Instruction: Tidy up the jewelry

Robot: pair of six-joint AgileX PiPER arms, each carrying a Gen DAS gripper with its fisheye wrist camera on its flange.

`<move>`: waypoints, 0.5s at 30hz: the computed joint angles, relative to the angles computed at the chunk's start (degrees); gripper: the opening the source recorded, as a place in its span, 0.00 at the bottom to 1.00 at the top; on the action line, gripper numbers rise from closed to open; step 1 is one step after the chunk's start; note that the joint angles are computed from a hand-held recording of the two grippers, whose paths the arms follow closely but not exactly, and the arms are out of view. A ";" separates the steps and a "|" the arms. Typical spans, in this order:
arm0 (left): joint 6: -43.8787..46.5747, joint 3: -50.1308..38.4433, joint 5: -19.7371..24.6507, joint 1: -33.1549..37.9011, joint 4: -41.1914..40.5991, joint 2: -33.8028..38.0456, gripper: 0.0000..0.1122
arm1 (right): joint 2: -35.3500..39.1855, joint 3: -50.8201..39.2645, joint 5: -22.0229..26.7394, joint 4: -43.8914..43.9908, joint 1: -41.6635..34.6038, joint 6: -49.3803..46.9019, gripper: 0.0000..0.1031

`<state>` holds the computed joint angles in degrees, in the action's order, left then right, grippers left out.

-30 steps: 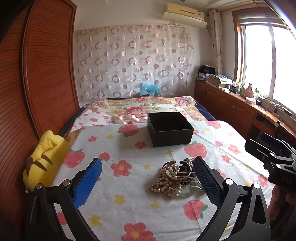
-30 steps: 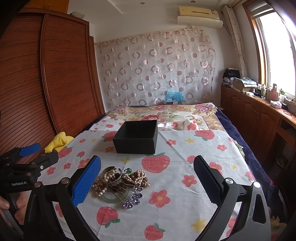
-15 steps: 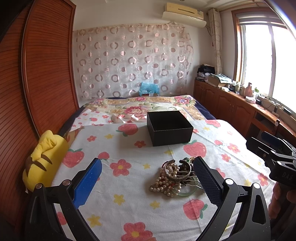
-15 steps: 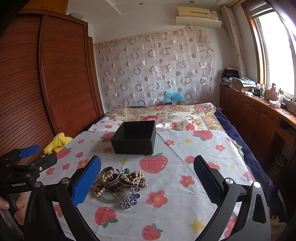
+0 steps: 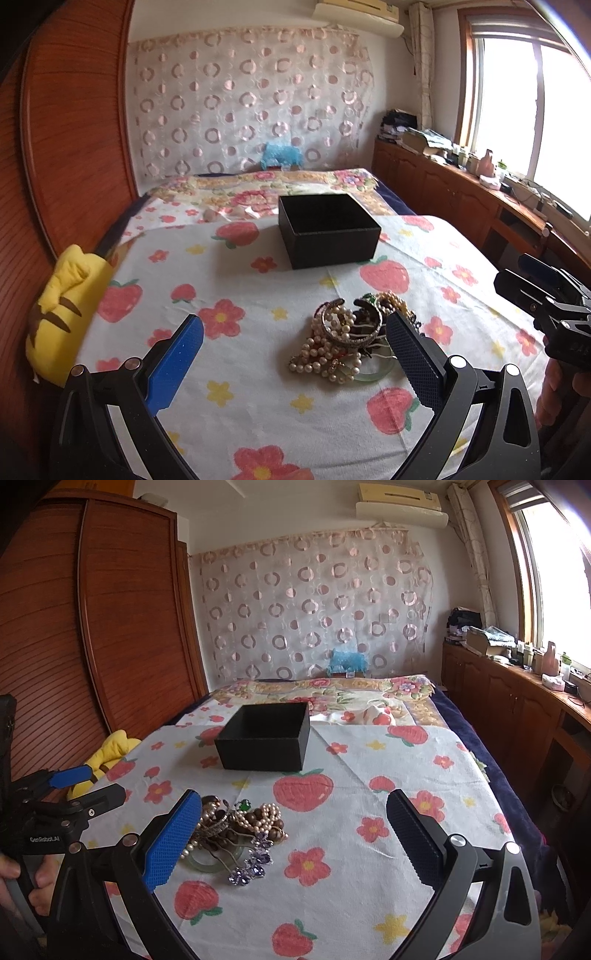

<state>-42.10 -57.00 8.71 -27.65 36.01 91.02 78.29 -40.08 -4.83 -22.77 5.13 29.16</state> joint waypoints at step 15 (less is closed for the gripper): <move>39.03 -10.29 4.80 0.54 -33.42 11.65 0.85 | 4.14 0.81 -3.17 -27.59 -3.59 24.23 0.95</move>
<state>-3.07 -67.29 13.51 -27.11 2.59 102.67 82.43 -39.27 -8.00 -50.36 1.54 53.39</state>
